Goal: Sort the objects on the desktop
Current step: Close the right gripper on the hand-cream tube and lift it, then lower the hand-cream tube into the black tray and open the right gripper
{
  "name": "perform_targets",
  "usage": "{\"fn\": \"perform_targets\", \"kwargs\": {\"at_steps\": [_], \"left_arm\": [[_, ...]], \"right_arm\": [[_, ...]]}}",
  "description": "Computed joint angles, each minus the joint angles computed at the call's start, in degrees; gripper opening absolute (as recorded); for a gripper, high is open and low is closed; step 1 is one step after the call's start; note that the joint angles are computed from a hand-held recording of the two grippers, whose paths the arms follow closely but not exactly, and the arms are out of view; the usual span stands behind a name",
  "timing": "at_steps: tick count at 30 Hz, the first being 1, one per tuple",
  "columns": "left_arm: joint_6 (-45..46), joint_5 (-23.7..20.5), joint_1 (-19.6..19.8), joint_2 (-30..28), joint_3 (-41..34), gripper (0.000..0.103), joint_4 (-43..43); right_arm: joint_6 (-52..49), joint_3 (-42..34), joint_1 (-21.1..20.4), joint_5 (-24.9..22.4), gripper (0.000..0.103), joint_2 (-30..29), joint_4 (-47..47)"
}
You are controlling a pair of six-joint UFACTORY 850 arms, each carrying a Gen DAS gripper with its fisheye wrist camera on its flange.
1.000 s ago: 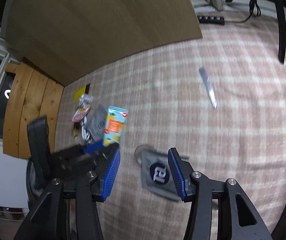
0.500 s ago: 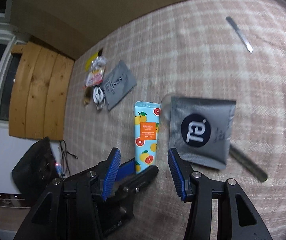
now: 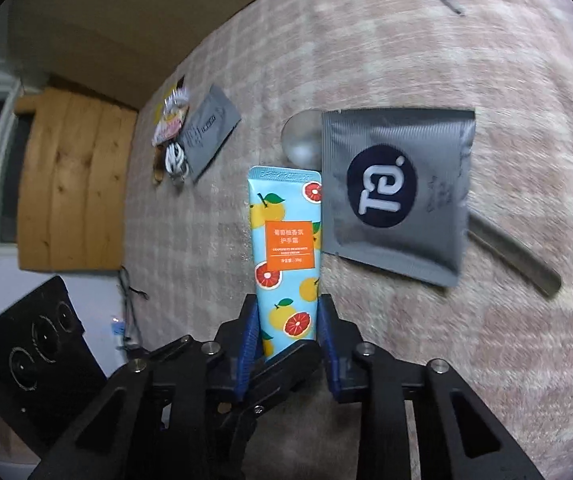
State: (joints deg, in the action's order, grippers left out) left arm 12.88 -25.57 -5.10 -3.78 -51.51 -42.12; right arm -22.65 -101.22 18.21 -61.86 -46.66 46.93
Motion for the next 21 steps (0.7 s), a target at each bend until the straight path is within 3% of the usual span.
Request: {"fn": "perform_targets", "kwargs": {"at_steps": [2,9,21], "left_arm": [[2.5,0.5,0.1,-4.0,-3.2,0.025,-1.4],[-0.8,0.8,-4.4,-7.6,-10.1,0.025,2.2],[-5.9,-2.8,-15.2,-17.4,-30.4,0.025,8.4]], "right_arm": [[-0.8,1.2,-0.6,0.7,0.026,1.2,0.4],[-2.9,5.3,-3.5,3.0,0.026,5.9,2.4],[-5.9,10.9,-14.7,6.1,0.026,15.8,2.6]]}}
